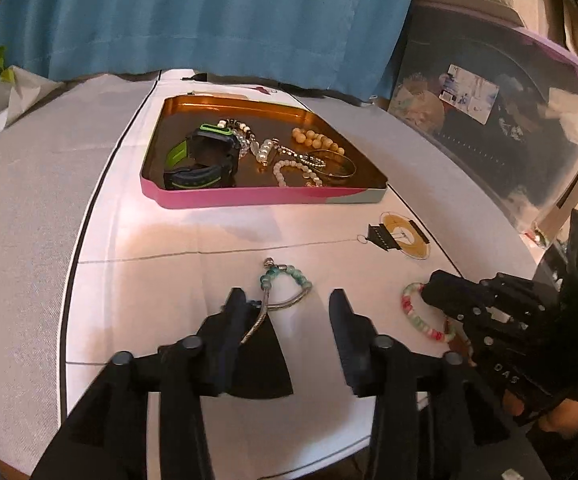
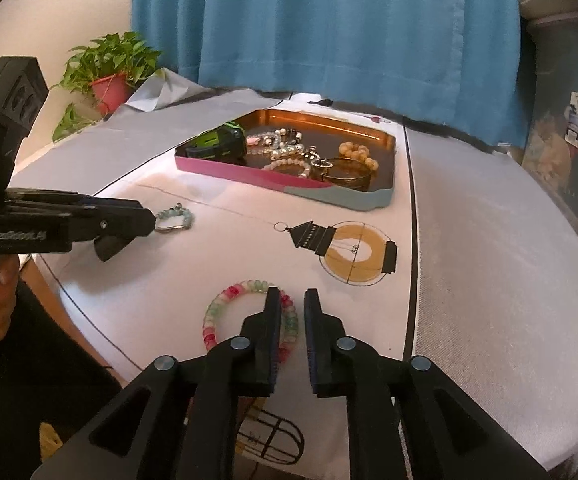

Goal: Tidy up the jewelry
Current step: 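Close the left tool on the teal bracelet while the right tool grasps the pink-green bracelet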

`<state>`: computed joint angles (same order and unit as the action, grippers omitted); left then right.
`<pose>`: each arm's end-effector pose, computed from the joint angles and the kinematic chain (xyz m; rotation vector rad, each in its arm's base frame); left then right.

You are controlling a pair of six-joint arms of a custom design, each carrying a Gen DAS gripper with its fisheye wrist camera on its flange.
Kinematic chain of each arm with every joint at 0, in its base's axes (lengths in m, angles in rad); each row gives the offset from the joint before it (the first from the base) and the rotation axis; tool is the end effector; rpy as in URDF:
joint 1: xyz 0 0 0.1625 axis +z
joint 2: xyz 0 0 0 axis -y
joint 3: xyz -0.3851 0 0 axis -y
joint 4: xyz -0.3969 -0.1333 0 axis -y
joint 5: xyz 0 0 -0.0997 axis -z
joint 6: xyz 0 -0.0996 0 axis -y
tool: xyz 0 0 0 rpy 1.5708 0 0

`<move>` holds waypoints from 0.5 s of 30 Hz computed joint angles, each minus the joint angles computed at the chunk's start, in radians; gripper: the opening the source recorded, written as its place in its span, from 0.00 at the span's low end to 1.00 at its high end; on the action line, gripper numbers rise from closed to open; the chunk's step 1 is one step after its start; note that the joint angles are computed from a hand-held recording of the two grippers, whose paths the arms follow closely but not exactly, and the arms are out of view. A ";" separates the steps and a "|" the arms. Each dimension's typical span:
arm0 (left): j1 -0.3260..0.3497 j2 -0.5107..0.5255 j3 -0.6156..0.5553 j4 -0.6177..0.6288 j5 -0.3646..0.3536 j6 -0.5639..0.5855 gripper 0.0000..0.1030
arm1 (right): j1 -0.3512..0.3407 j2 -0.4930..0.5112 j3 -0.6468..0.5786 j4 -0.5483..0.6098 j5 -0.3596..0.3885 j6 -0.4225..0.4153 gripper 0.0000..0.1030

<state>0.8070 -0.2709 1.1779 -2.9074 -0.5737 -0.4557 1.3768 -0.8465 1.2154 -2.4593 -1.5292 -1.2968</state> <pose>-0.3474 -0.6764 -0.0547 0.0832 2.3204 -1.1312 -0.0119 -0.7735 0.2709 1.4597 -2.3441 0.5783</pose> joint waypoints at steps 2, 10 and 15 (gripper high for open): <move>0.001 0.014 -0.024 0.016 0.019 0.024 0.39 | -0.001 0.007 -0.011 0.005 0.008 0.012 0.18; 0.022 -0.010 -0.014 0.053 -0.035 -0.013 0.00 | -0.001 0.013 -0.012 -0.008 0.017 0.011 0.24; 0.042 -0.047 0.040 -0.030 -0.130 -0.057 0.00 | 0.003 0.023 -0.040 0.034 0.004 0.004 0.19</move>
<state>0.8491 -0.3183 1.2178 -2.9372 -0.7035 -0.5125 1.3801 -0.8236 1.1750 -2.4249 -1.5255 -1.2928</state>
